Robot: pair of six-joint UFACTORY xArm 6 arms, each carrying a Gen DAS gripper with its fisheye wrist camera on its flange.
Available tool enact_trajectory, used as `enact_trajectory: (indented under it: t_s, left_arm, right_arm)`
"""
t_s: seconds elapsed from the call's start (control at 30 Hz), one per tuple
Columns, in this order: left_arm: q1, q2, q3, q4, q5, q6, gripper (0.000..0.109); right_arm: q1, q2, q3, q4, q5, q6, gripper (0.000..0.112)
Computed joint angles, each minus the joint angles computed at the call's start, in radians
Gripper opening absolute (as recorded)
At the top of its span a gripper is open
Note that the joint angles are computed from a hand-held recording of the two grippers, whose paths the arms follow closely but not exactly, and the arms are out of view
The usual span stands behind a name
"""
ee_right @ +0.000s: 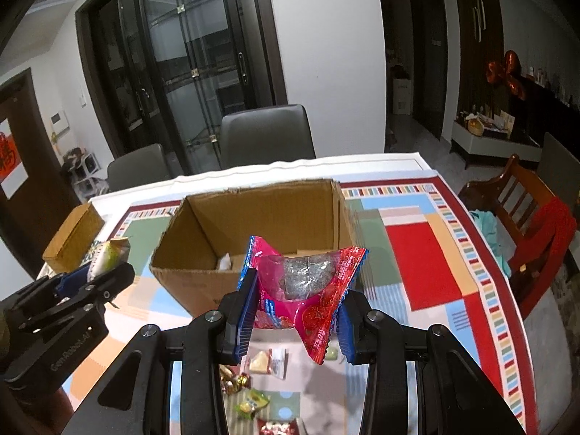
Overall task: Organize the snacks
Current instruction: 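Lift the cheese bun and pink candy bag with both tools toward the box, then lower both held snacks into the box and open both tools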
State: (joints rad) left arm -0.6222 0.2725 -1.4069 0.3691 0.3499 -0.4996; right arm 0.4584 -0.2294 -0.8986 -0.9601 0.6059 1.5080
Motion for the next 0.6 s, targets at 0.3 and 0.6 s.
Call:
enact_trajectory:
  t_s: [0.3, 0.6]
  left_arm:
    - [0.001, 0.074, -0.111, -0.01, 0.023, 0.027, 0.034]
    - [0.0, 0.153, -0.216, -0.032, 0.039, 0.063, 0.035]
  right_arm:
    - [-0.039, 0.025, -0.031, -0.025, -0.036, -0.003, 0.039]
    - [-0.068, 0.063, -0.075, -0.018, -0.052, -0.044, 0.039]
